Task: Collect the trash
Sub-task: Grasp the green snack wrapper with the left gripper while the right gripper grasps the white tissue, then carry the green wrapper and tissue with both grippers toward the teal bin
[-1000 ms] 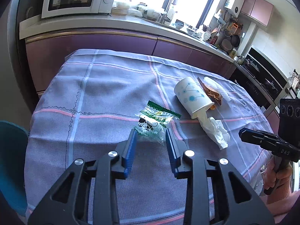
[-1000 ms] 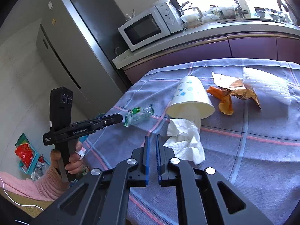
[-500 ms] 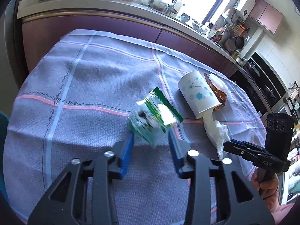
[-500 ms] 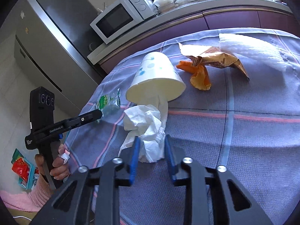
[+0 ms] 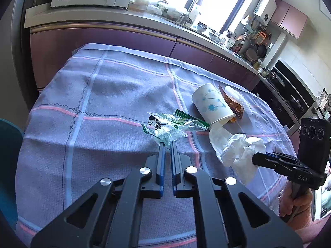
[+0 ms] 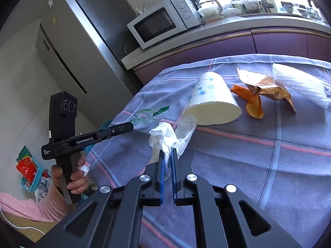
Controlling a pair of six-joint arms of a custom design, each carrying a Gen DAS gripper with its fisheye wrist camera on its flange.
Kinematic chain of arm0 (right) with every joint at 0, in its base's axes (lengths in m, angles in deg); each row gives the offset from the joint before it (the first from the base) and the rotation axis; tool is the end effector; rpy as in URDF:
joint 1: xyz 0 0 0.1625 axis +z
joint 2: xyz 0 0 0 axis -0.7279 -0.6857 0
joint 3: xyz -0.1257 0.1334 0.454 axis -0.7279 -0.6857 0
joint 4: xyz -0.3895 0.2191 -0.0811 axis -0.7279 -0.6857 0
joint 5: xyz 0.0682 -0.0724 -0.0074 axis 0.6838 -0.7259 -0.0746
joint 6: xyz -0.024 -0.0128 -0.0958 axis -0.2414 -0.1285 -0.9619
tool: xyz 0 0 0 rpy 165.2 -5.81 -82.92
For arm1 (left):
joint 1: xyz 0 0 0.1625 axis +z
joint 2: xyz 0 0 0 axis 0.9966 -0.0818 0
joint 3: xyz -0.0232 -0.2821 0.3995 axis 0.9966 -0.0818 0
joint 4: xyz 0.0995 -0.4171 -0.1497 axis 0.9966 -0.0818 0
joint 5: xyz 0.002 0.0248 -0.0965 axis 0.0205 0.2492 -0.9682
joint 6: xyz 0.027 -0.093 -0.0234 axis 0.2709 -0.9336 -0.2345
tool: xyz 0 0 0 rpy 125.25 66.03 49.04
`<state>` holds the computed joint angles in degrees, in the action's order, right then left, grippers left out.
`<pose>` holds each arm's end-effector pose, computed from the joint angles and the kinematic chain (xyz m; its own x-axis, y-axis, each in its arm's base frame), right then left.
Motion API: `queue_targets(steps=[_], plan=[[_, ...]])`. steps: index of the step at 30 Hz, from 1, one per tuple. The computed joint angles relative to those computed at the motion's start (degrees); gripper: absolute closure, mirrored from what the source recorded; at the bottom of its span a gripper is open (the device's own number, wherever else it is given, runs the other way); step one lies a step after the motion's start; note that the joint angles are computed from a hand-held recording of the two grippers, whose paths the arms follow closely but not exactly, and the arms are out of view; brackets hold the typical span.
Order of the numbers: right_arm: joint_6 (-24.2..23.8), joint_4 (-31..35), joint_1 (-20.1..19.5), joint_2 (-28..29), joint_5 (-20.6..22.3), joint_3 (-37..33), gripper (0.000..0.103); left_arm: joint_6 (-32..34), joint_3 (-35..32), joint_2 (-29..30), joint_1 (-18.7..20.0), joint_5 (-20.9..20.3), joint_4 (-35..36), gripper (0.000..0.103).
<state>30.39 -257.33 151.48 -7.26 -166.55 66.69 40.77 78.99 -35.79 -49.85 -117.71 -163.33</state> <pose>0.2282 -0.3551 0.1730 -0.8098 -0.5617 0.1696 -0.5831 0.7385 -0.3385 -0.1337 -0.3406 0.2196 -0.9200 0.0973 -0.3796 0.3207 0.7437 -0.5866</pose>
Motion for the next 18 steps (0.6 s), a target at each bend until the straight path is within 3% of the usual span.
queue_targets(steps=[10, 14, 18], plan=[[-0.3, 1.4, 2.1, 0.8, 4.6, -1.4, 0.098, -9.1, 3.0, -13.8, -6.4, 5.6, 14.9, 0.097], [-0.7, 1.7, 3.7, 2.2, 5.9, -2.2, 0.098, -15.1, 3.5, -21.9, -9.7, 8.3, 25.7, 0.097], [-0.6, 2.2, 5.0, 4.3, 7.3, -3.5, 0.098, -23.5, 3.0, -31.2, -13.7, 11.1, 41.4, 0.097]])
